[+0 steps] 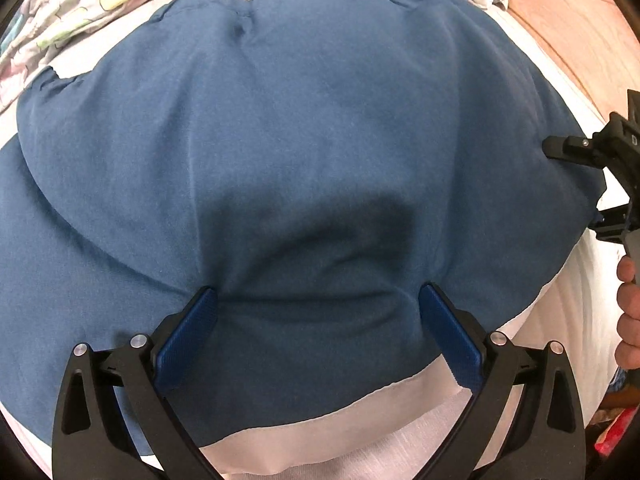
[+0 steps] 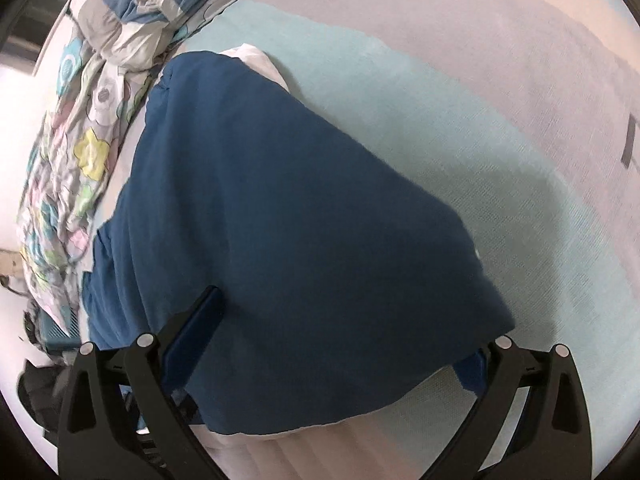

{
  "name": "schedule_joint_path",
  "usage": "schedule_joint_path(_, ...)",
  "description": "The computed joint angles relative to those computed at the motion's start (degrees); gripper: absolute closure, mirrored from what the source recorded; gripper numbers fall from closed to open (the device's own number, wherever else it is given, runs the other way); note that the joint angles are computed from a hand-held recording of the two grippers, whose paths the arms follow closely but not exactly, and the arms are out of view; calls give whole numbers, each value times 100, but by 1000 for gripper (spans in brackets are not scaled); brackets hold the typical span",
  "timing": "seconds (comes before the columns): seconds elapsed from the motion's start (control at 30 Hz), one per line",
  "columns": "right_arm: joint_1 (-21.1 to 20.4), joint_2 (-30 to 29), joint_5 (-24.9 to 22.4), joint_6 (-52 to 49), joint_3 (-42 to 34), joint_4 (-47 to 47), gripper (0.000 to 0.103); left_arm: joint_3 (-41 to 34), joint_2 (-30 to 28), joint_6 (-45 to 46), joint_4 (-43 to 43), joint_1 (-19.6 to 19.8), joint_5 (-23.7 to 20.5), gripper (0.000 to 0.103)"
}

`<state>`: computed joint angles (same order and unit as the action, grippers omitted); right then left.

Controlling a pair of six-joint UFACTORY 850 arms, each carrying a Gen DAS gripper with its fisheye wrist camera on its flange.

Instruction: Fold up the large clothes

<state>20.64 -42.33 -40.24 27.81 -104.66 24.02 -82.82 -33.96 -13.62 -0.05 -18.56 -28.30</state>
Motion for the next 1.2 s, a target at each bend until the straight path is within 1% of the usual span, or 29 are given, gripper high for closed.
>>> schedule_joint_path(0.1, -23, 3, 159, -128, 55, 428, 6, 54, 22, 31, -40, -1, 62, 5)
schedule_joint_path(0.13, -15, -29, 156, -181, 10, 506, 6, 186, 120, 89, -71, 24, 105, 5)
schedule_joint_path(0.2, 28, -37, 87, -306, -9, 520, 6, 172, 119, 145, -117, 20, 87, 5)
schedule_joint_path(0.23, 59, -54, 44, -358, -39, 475, 6, 366, 238, 223, -164, 45, 159, 5)
schedule_joint_path(0.33, 69, -11, 76, -579, 20, 733, 6, 286, 197, 397, -296, 92, 100, 5)
schedule_joint_path(0.4, 61, -78, 35, -786, -99, 936, 6, 267, 186, 498, -361, 136, 105, 5)
schedule_joint_path(0.5, 80, -399, -302, -486, -590, 635, 6, 247, 174, 453, -342, 141, 134, 5)
schedule_joint_path(0.6, 28, -446, -242, -231, -621, 814, 6, 294, 182, 395, -299, 133, 213, 5)
schedule_joint_path(0.67, 80, -567, -431, -60, -899, 495, 6, 336, 196, 381, -299, 130, 263, 5)
schedule_joint_path(0.73, 154, -597, -493, -78, -1022, 201, 6, 365, 193, 351, -251, 119, 298, 5)
schedule_joint_path(0.77, 209, -674, -638, -91, -1176, -47, 7, 374, 192, 371, -272, 122, 302, 5)
schedule_joint_path(0.87, 250, -741, -779, -35, -1302, -258, 11, 387, 214, 422, -296, 125, 277, 5)
schedule_joint_path(0.93, 260, -786, -881, 22, -1395, -375, 18, 385, 218, 453, -330, 133, 259, 5)
schedule_joint_path(0.97, 275, -779, -884, 47, -1391, -465, 20, 373, 217, 430, -312, 130, 240, 5)
schedule_joint_path(1.0, 293, -789, -905, 86, -1413, -533, 27, 364, 214, 394, -275, 125, 224, 5)
schedule_joint_path(1.03, 309, -783, -930, 79, -1419, -621, 41, 360, 215, 362, -247, 121, 214, 5)
schedule_joint_path(1.07, 306, -780, -910, -51, -1415, -530, 51, 360, 218, 332, -221, 117, 207, 5)
schedule_joint_path(1.1, 281, -789, -909, -305, -1440, -263, 70, 357, 220, 273, -169, 106, 198, 5)
schedule_joint_path(1.13, 268, -827, -970, -456, -1511, -111, 78, 355, 218, 229, -122, 97, 192, 5)
schedule_joint_path(1.2, 320, -982, -1136, -519, -1829, -310, 85, 359, 224, 190, -104, 89, 197, 5)
